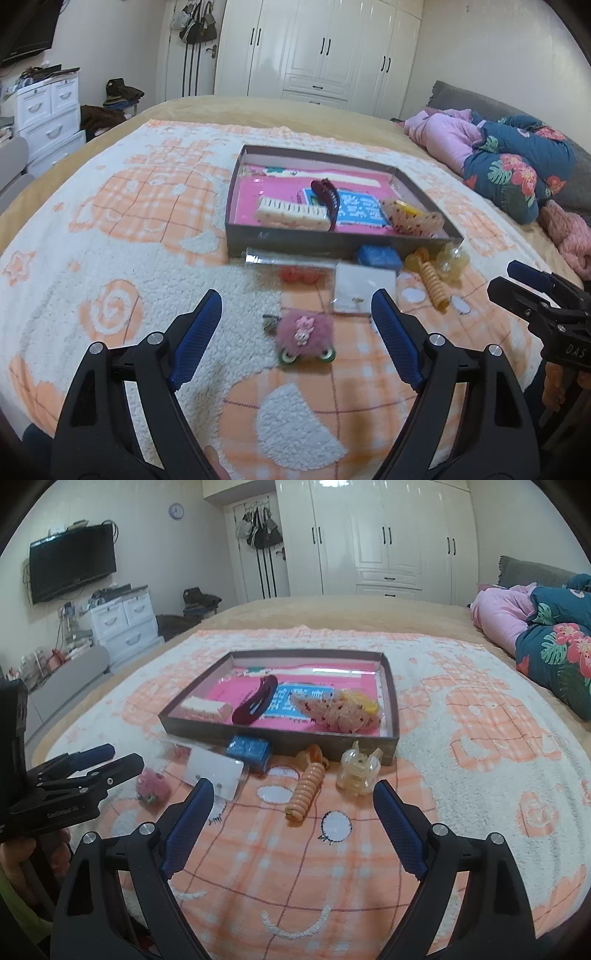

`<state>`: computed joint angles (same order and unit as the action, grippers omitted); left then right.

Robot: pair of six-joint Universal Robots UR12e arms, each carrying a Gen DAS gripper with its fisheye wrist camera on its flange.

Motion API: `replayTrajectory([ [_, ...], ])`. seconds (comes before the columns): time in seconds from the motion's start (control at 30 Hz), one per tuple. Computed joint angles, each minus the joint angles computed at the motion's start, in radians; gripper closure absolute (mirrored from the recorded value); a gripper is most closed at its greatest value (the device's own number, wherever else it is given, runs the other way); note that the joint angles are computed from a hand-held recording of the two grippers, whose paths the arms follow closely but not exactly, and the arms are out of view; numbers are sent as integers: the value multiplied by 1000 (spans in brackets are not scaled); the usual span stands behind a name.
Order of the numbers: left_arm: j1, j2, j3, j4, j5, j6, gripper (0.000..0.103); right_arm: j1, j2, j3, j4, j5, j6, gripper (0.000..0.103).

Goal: Organize jewelry
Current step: 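Move the left tool to the pink fluffy hair tie and grasp it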

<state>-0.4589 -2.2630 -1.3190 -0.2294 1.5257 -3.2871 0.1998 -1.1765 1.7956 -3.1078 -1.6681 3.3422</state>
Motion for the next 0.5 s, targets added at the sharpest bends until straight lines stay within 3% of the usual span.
replayTrajectory([
  [0.23,5,-8,-4,-36,-2,-2,28,4,40,-42,90,-17,1,19],
  [0.5,4,-27,19,-65,-16,2,28,-4,75,-79,163,-11,16,31],
])
